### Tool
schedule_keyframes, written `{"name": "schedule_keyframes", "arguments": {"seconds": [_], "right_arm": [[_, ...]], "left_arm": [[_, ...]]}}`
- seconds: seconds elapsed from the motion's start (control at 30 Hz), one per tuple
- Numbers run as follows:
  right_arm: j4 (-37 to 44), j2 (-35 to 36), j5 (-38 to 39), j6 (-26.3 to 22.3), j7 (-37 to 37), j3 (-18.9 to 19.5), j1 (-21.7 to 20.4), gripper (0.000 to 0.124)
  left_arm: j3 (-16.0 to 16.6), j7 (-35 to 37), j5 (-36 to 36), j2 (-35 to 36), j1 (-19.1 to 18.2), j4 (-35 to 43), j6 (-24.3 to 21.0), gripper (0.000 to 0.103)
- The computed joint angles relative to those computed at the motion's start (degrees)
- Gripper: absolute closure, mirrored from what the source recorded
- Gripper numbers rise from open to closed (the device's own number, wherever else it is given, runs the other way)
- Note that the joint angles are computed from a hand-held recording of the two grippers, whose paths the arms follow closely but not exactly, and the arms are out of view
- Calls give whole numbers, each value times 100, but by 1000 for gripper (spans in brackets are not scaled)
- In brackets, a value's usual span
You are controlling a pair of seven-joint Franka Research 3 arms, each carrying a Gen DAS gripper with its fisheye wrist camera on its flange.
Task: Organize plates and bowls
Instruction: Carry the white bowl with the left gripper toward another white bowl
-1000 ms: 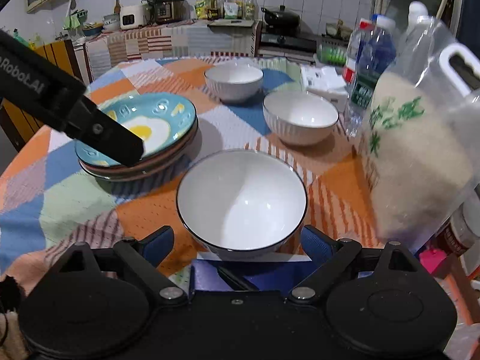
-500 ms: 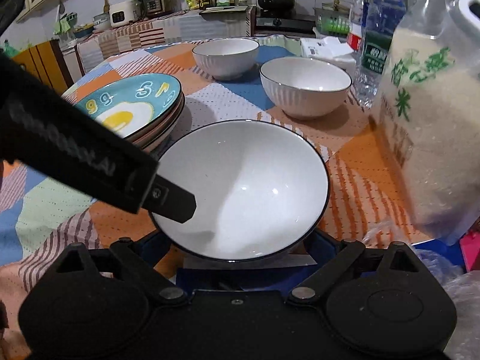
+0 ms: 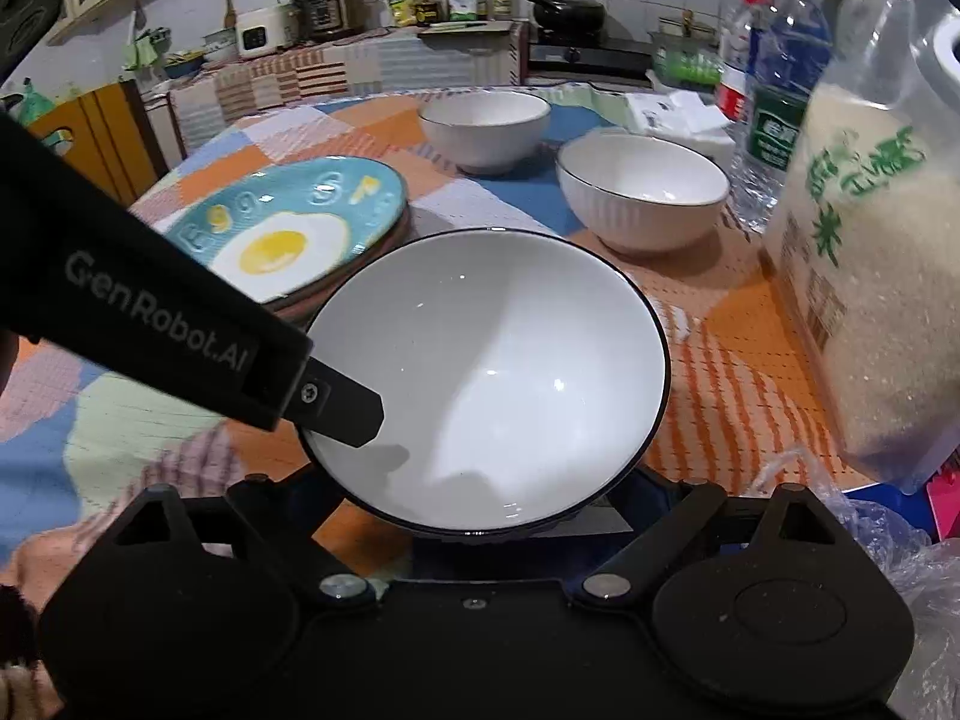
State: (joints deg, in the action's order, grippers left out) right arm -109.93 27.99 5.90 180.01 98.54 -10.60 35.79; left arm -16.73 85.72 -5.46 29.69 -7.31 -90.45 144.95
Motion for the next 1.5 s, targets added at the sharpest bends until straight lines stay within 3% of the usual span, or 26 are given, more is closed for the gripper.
{"name": "schedule_keyframes", "arguments": {"seconds": [0.23, 0.63, 1.07, 1.2, 1.3, 1.43, 1.5], "right_arm": [[-245, -229, 99, 207, -174, 247, 48, 29], [-64, -143, 139, 99, -698, 634, 29, 29], [90, 158, 50, 11, -890, 514, 273, 30], [174, 130, 47, -294, -882, 623, 162, 30], [172, 27, -186, -530, -691, 397, 345, 30], [-27, -226, -717, -656, -452, 119, 570, 30], [-217, -424, -827, -583, -476, 285, 406, 30]], "left_arm": [[-33, 157, -397, -637, 290, -706, -48, 84], [211, 149, -621, -1372, 365, -1665, 47, 84], [304, 3, -507, -1241, 364, -1820, 14, 84], [282, -2, -485, -1222, 371, -1786, -39, 83], [271, 7, -529, -1256, 393, -1776, -72, 83], [247, 188, -589, -1331, 433, -1721, -278, 76], [245, 296, -634, -1428, 432, -1769, -323, 73]]}}
